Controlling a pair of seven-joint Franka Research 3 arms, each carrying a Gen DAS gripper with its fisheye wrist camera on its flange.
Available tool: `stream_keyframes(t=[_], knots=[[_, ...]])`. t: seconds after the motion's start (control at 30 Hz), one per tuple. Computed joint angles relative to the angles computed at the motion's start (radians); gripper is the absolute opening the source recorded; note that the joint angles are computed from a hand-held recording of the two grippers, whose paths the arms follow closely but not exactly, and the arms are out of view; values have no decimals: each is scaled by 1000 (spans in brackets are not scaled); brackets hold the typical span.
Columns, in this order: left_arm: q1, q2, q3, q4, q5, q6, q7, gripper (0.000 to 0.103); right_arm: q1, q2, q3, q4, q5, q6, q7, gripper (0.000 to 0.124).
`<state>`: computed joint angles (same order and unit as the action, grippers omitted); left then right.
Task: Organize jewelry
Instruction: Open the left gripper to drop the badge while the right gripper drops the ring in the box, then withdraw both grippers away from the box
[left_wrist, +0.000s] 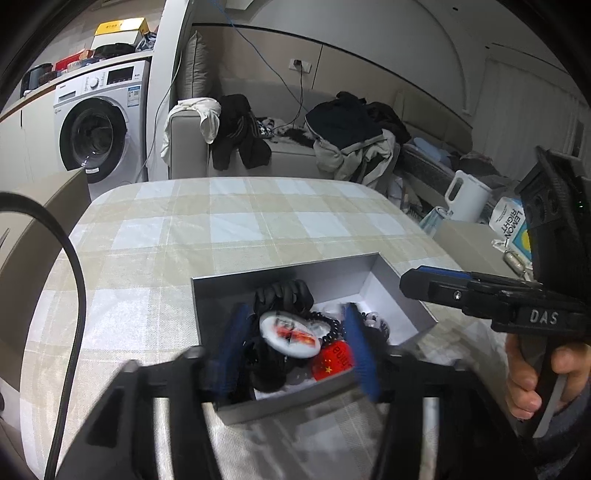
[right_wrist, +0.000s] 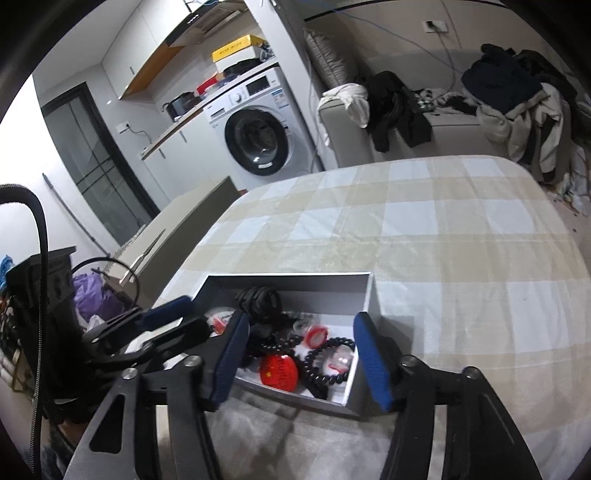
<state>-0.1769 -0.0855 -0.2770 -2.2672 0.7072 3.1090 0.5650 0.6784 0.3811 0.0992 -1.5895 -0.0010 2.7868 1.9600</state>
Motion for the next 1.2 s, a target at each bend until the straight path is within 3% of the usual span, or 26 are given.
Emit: stream_keyframes(t=[0.07,0.13,0.2,0.27,0.33,0.5,0.9,1.2], knots=[[2,-17,0,-16,-1,13,-10,76,5,-14,-10,-23,-9,17,13,77],[24,-40,-18,-32,24,22,-39,90,14,-42,-24,-65,-30,46,38,98],[93,-74,-74,-45,129,20,-141,101,35,-69,-51,-105,-83,66,82,103],[184,-112,-149,-52,269,13,-293,102,59,-96,-81,-144,-161,84,131,103],[208,-140,-174,-59,345,-16,-379,102,81,-116,-108,-169,-254,93,195,103],[183,-171,-166,-76,448,-88,-496,102,75,-150,-99,-226,-394,141,279,103],[94,-193,-94,-85,615,-172,-674,102,67,-160,-89,-261,-441,222,323,103],[65,-178,-61,-72,721,-169,-767,102,90,-151,-111,-257,-469,235,335,103]])
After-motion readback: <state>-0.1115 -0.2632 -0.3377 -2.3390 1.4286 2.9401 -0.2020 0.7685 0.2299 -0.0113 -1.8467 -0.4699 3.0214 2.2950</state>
